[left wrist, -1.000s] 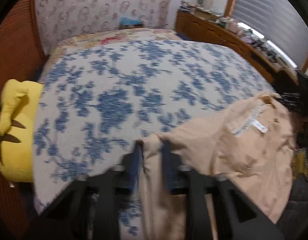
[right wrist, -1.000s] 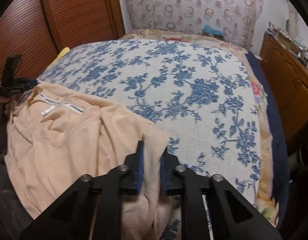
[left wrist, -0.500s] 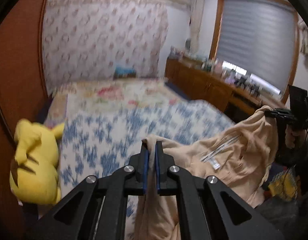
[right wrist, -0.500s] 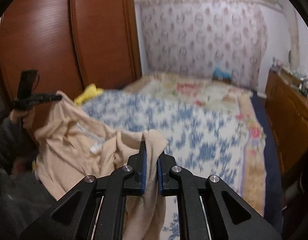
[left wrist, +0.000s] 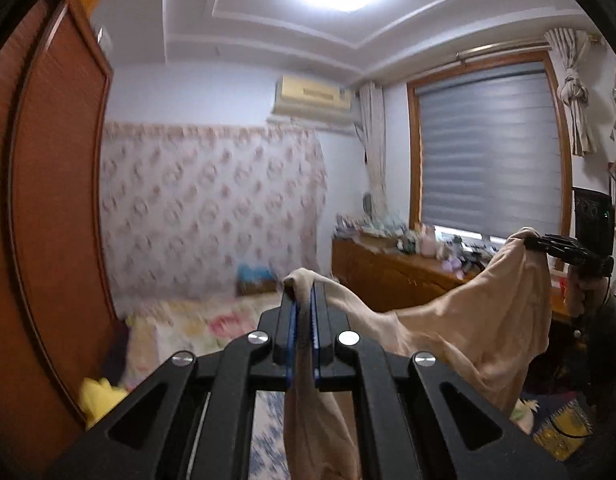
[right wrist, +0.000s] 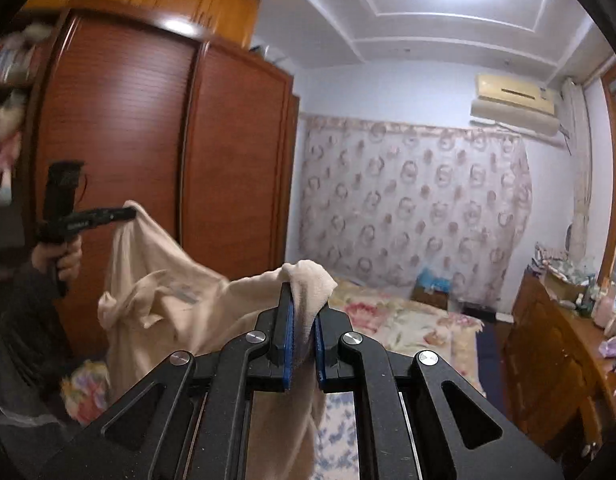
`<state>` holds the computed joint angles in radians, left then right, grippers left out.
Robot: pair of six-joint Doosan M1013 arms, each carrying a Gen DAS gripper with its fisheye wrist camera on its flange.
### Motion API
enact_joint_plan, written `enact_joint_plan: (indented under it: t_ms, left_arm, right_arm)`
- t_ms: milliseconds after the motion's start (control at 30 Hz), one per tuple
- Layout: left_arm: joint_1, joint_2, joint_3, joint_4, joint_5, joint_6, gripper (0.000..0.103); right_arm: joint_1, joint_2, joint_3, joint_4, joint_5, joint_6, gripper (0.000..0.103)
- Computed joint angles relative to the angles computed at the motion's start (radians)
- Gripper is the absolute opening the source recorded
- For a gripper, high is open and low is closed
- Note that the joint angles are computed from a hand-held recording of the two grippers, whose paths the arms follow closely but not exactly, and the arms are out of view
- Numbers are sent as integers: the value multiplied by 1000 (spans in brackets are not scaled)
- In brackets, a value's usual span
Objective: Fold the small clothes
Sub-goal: 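Grasp the shirt edge with the left gripper while the right gripper grasps the hem, then lift the shirt with both grippers and lay it folded over itself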
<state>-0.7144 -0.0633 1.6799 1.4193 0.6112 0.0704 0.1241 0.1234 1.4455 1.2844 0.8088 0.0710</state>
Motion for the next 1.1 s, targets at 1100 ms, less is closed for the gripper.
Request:
enact_joint_plan:
  t_ms: [1100]
  left_arm:
    - [198,212,-140,-117,9,176,2]
  right_arm:
    - [52,252,-267,-425,-183,296,5]
